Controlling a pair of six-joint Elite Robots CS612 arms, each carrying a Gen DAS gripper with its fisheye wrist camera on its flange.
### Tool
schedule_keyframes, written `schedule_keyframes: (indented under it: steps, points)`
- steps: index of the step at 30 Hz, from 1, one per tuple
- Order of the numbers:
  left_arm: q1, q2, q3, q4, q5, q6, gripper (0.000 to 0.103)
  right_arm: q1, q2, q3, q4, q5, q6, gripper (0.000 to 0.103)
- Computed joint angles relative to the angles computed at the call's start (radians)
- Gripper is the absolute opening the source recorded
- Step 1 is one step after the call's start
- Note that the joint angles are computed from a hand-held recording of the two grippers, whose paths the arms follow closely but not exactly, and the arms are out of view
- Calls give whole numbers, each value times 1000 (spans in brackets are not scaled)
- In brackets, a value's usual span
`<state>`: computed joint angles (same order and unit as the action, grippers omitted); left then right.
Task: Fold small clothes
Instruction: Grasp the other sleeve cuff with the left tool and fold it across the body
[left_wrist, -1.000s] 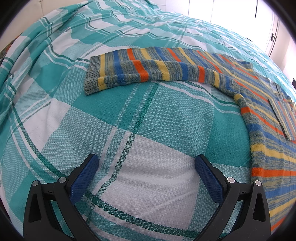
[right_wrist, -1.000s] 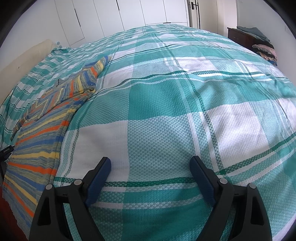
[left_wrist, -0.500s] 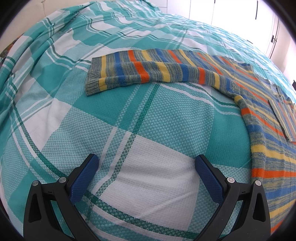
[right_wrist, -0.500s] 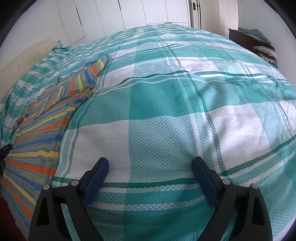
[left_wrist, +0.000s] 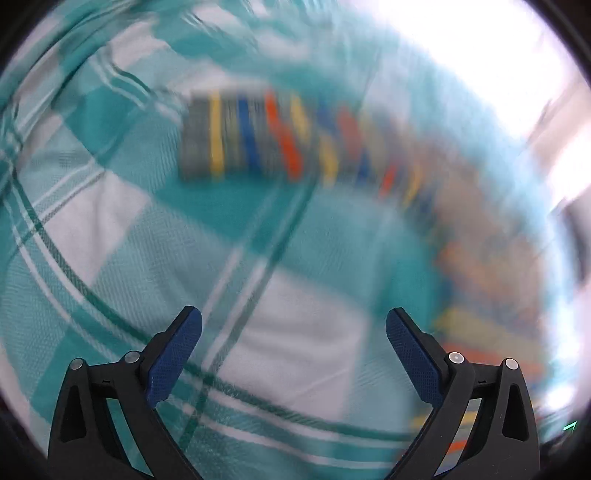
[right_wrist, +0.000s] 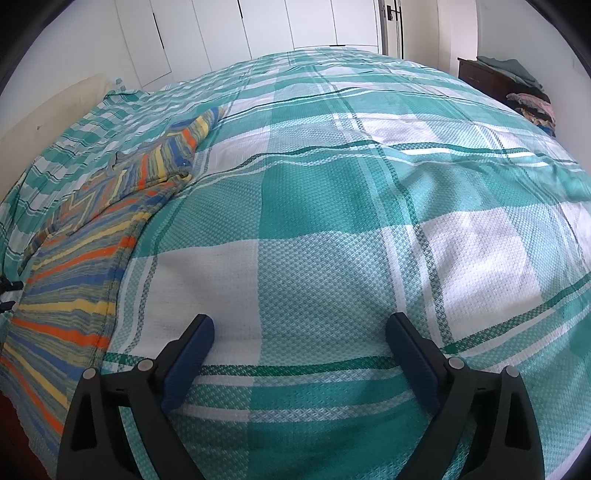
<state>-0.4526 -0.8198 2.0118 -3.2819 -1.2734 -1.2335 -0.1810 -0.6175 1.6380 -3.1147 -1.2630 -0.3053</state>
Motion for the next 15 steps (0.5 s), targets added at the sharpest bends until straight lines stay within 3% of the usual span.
schedule_keyframes:
  steps: [3,4,7,9,13,14,15]
  points:
    - [42,6,53,-265,46,-74,101,1,3,-4,2,1,-4,95]
    - [64,13,53,-301,31,-89,100,1,3,-5,4,1,-6,95]
    - [133,38,26,-270,-49,-118,91,4,5,-9,8,-5,-10,97]
    - [172,62,-2,-200,-120,-154,77,5,5,-9,9,-8,-11,97]
    - [185,103,-24,-235,-153,-182,73,5,4,-8,9,-11,-11,97]
    - [184,109,-33,-244,-148,-152,68,6,4,-9,10,-13,-11,97]
    - [182,112,-39,-243,-150,-137,46,6,4,-9,10,-16,-11,97]
